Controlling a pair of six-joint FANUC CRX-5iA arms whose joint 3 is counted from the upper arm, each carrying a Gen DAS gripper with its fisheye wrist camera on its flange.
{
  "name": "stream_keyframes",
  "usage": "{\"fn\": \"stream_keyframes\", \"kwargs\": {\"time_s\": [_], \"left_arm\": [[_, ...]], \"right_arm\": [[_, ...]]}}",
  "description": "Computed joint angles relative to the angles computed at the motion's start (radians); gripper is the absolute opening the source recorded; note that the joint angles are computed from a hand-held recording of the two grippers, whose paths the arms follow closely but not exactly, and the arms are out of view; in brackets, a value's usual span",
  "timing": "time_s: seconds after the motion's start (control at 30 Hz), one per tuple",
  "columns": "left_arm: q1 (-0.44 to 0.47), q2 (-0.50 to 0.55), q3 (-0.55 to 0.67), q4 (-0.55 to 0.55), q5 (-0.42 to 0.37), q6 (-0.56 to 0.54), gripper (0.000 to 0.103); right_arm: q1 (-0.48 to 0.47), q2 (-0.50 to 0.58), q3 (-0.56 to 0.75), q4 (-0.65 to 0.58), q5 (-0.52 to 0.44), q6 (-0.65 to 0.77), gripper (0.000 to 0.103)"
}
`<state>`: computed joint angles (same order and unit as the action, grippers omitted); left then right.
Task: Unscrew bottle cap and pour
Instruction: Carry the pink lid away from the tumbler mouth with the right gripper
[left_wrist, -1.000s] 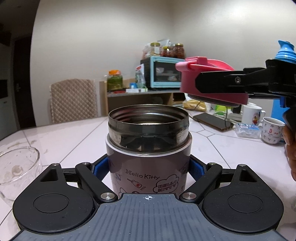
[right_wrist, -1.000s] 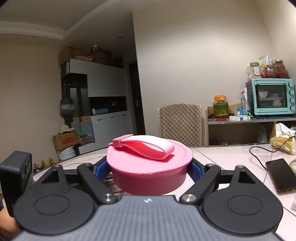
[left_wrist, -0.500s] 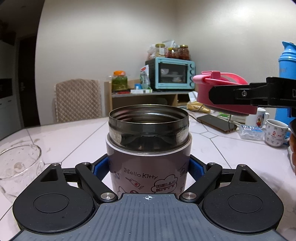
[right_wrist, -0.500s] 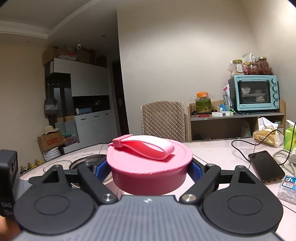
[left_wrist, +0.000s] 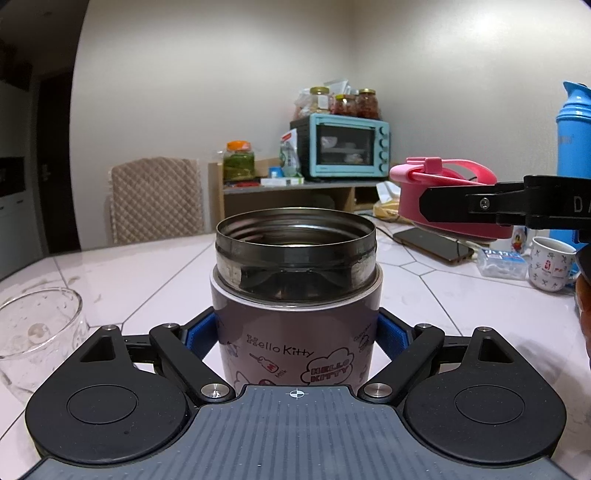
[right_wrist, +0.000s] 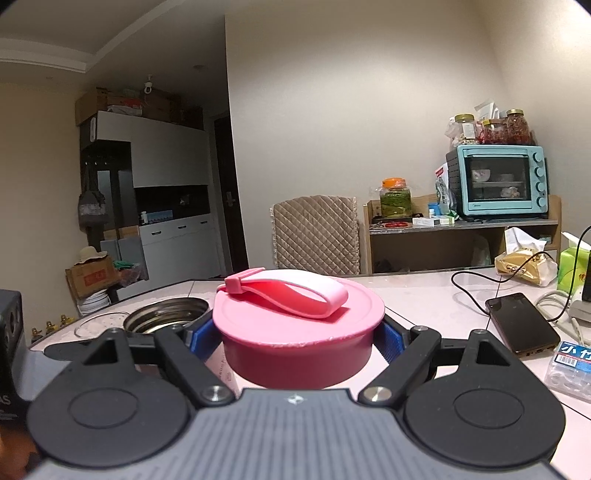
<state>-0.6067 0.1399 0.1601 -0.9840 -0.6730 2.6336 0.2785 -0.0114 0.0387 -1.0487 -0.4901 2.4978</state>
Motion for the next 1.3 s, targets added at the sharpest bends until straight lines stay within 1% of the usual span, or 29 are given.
{"fn": "stream_keyframes", "kwargs": {"time_s": [0.47,0.63,0.87,0.93,1.3], "left_arm": [[0.005,-0.029,-0.033,0.012,0.020,-0.007,0.094],[0.011,-0.040,-0.047,0.017,0.035,-0.014,0.098],[0.019,-0.049,-0.057,0.028,0.047,-0.031,0.100],[0.022,-0.051,-0.059,0.031,0.053,-0.036,0.103],[0.035,-0.053,-0.060,0.046,0.062,-0.061,0.103]], "right_arm": [[0.035,-0.009,-0.022,0.084,0.052,-0.078,0.085],[0.050,-0.012,-0.031,0.123,0.069,-0.117,0.085],[0.052,-0.013,-0.037,0.141,0.073,-0.138,0.085],[0.052,-0.013,-0.038,0.145,0.074,-0.142,0.085],[0.063,-0.015,-0.050,0.190,0.090,-0.186,0.085]]}}
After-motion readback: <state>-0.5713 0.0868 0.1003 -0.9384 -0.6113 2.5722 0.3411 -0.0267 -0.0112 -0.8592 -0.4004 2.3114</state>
